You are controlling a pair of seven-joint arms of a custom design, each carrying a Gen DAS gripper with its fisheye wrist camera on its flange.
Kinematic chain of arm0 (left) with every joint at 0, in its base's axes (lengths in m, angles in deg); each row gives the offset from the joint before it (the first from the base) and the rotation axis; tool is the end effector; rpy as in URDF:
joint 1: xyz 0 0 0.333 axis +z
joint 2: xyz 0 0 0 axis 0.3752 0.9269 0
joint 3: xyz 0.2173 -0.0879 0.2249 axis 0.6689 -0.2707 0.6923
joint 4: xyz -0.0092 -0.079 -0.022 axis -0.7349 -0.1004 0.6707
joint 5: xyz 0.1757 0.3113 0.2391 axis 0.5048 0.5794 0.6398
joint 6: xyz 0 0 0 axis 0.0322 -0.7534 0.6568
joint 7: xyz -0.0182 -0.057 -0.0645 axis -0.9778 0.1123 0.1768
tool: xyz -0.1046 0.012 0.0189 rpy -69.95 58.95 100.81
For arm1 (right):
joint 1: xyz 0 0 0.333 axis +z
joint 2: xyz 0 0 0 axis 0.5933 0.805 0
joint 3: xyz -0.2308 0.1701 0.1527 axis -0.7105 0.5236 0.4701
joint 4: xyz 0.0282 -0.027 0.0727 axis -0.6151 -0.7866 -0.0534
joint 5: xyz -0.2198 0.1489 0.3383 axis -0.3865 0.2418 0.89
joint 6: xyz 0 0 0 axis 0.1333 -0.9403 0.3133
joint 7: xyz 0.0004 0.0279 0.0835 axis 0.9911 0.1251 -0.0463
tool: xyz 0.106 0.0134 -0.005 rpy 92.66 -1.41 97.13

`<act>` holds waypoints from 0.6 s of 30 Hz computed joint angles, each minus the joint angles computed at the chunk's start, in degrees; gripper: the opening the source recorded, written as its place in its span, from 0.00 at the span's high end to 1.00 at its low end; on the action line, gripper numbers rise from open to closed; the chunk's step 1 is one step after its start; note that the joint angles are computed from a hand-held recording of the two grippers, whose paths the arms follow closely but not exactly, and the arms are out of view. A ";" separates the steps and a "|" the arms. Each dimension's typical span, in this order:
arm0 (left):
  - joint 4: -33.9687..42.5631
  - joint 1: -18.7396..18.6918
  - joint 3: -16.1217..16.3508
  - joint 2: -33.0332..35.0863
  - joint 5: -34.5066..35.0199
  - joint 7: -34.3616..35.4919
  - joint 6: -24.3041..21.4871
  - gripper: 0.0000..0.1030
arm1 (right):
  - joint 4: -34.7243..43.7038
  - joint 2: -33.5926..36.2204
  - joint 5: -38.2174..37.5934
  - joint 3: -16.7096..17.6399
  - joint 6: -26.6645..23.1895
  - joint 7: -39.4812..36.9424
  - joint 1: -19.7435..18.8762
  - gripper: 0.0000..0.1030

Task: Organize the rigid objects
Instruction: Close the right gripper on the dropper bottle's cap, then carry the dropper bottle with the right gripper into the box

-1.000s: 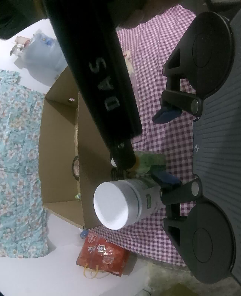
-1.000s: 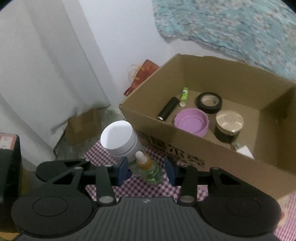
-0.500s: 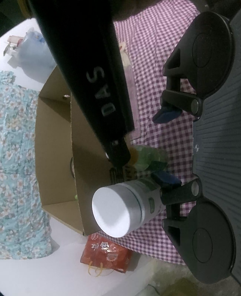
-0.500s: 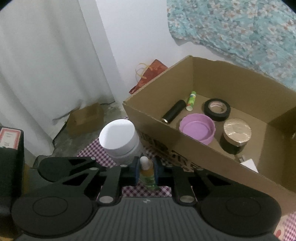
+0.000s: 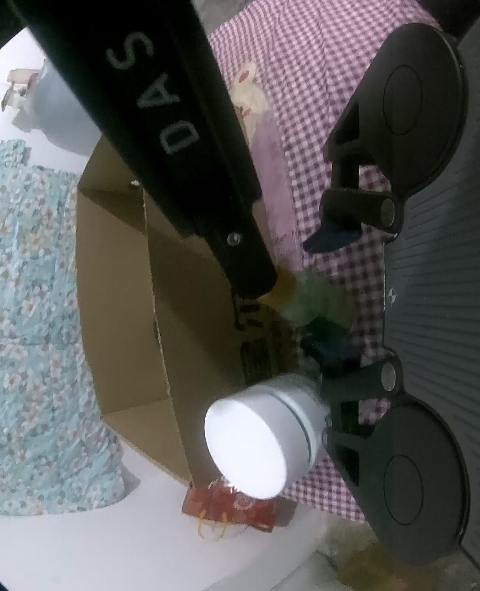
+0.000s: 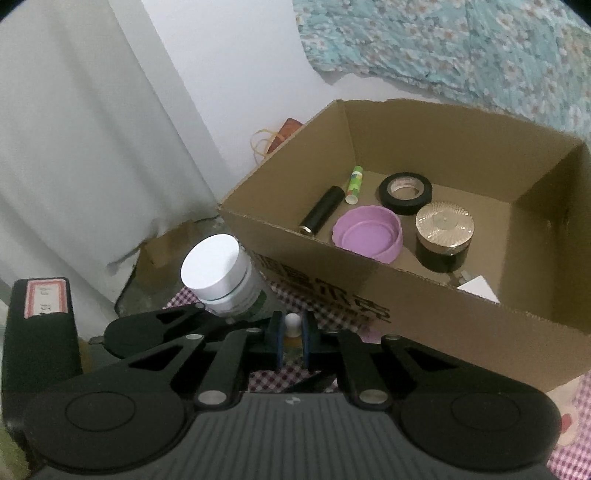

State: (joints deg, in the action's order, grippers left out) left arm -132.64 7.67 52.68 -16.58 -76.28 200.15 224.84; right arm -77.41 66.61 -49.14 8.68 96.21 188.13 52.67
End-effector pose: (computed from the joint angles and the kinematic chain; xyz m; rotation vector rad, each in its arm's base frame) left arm 0.7112 -0.3457 0.4911 -0.8395 2.4701 -1.0083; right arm 0.6152 0.2394 0.5211 -1.5595 1.7740 -0.3273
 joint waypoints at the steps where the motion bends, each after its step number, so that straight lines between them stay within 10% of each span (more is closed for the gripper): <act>1: 0.00 -0.12 0.17 0.05 0.12 -0.29 0.36 0.63 | -0.20 -0.10 0.52 0.08 0.24 -0.11 -0.06 0.90; 18: 1.54 2.94 -4.22 -3.02 -10.28 4.78 -4.37 0.69 | -1.58 -5.25 -3.30 -0.60 -1.08 4.94 0.45 0.90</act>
